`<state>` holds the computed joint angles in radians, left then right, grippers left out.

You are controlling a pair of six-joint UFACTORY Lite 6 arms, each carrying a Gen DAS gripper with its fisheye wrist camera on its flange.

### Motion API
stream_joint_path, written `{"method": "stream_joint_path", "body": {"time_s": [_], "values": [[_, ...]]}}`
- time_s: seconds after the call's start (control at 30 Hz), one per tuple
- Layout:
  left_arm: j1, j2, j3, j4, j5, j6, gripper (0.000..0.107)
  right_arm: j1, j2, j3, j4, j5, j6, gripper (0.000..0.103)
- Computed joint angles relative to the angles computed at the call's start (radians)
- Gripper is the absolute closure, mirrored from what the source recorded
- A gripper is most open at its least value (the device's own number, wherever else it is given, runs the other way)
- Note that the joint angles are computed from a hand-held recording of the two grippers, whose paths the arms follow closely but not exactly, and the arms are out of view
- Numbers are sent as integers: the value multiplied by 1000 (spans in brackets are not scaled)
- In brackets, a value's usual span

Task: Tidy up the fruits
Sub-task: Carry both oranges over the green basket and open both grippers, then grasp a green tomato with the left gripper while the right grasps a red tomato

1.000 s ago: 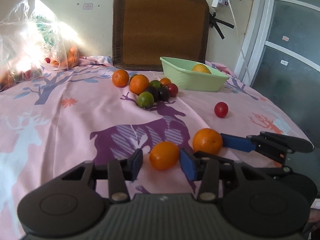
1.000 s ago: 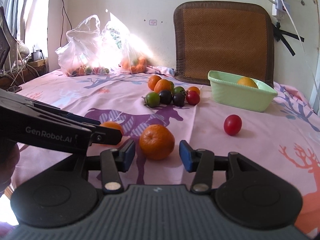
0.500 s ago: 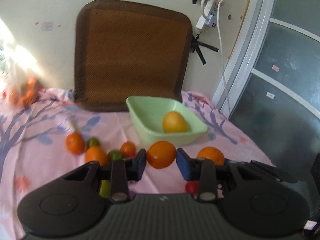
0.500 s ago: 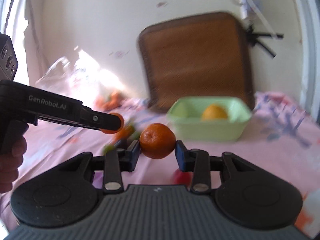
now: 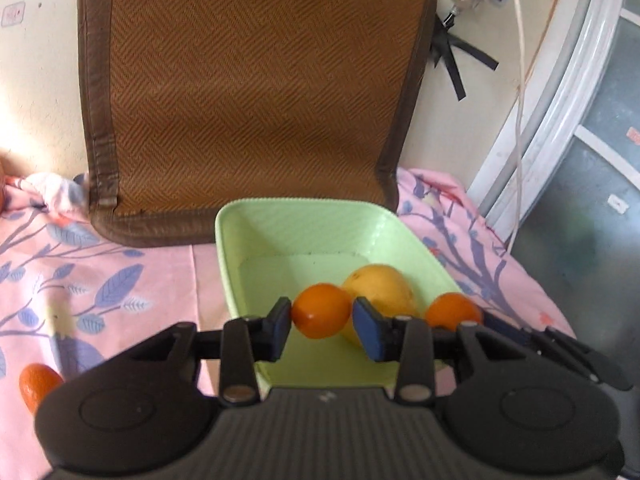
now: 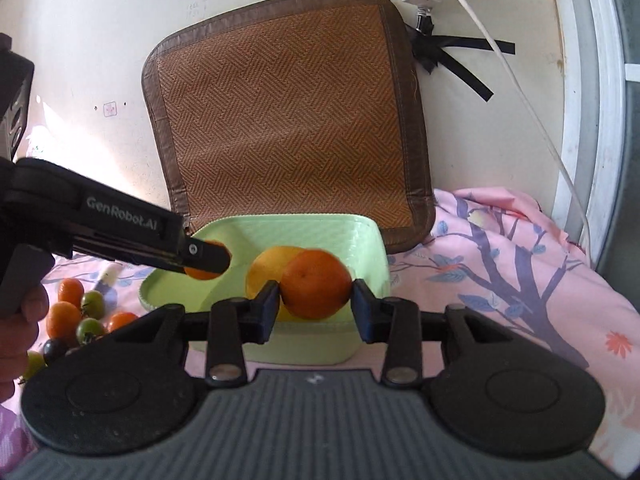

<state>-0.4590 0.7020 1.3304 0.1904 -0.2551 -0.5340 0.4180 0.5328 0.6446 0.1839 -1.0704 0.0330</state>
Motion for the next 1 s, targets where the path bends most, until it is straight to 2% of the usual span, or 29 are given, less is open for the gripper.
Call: {"method": "stream_joint_path", "body": {"time_s": [0.07, 0.2, 0.3, 0.4, 0.5, 0.57, 0.6, 0.7, 0.8, 0.9, 1.0], "values": [[-1, -12, -20, -78, -5, 75, 59, 9, 10, 12, 20, -5, -19, 54], [16, -119, -134, -23, -40, 13, 58, 20, -21, -14, 55, -26, -19, 54], [54, -318, -372, 38, -160, -29, 58, 50, -102, -117, 63, -79, 28, 54], [112, -541, -642, 43, -254, -9, 57, 154, -186, -260, 115, -158, 81, 54], [147, -742, -898, -97, -289, 147, 57, 305, -205, -364, 179, -234, 150, 54], [157, -810, -1010, -215, -304, 273, 57, 427, -177, -375, 247, -242, 187, 54], [181, -840, -1062, -220, -309, 282, 57, 484, -158, -368, 274, -233, 211, 54], [248, -875, -1188, -125, -365, 185, 57, 611, -100, -323, 321, -194, 261, 54], [213, -845, -1275, -163, -465, 193, 57, 708, -68, -266, 374, -127, 208, 54], [121, -787, -1270, -270, -518, 272, 55, 766, -59, -220, 463, -92, 114, 54], [109, -728, -1235, -247, -550, 273, 55, 747, -52, -201, 457, -55, 124, 54]]}}
